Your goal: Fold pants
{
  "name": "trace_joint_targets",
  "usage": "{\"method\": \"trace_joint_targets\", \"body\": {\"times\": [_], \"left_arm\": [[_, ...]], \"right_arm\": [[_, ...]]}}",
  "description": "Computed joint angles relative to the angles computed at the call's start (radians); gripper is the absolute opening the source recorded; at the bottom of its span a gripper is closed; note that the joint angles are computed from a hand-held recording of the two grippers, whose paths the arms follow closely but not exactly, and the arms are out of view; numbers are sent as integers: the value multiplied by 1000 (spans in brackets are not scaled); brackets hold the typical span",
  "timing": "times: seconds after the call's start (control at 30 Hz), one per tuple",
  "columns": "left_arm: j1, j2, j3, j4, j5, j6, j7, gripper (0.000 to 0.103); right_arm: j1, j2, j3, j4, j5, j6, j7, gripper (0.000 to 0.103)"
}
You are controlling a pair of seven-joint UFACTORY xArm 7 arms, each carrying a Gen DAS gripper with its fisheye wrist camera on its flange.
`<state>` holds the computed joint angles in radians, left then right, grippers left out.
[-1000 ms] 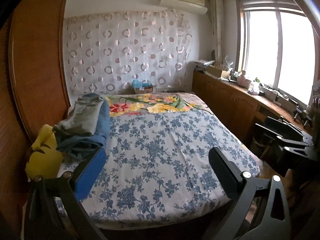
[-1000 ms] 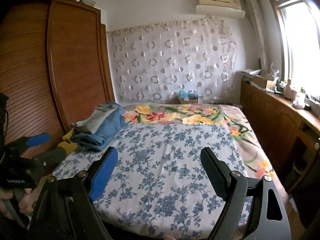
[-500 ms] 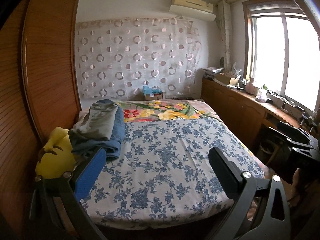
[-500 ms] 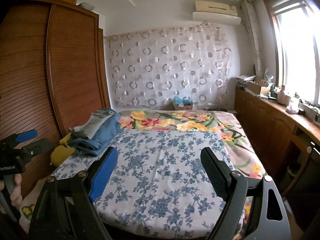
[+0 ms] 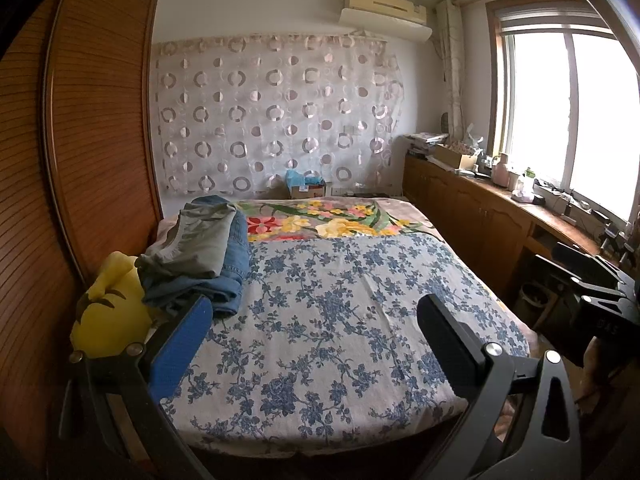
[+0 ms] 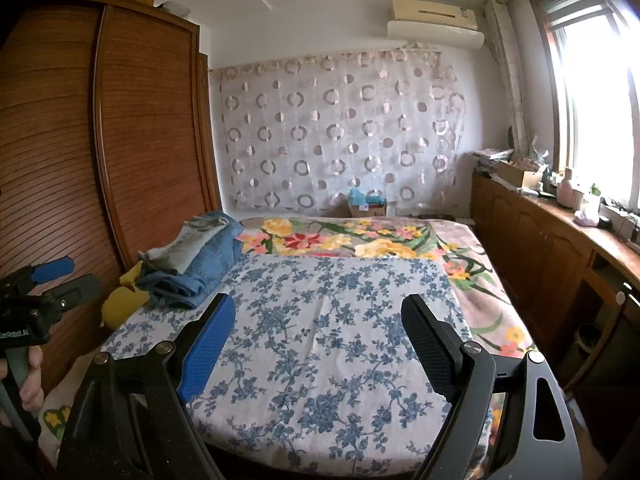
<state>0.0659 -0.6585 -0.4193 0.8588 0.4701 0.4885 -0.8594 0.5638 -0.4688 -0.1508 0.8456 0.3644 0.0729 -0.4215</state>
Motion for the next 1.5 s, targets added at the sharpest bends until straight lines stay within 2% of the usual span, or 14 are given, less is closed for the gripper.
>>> {"method": "trace_joint_targets", "body": {"times": [1.5], "left_arm": [[-1, -1, -2, -3, 9, 0, -9, 102]], "right_arm": [[15, 1, -10, -6, -8, -15, 3, 86]]}}
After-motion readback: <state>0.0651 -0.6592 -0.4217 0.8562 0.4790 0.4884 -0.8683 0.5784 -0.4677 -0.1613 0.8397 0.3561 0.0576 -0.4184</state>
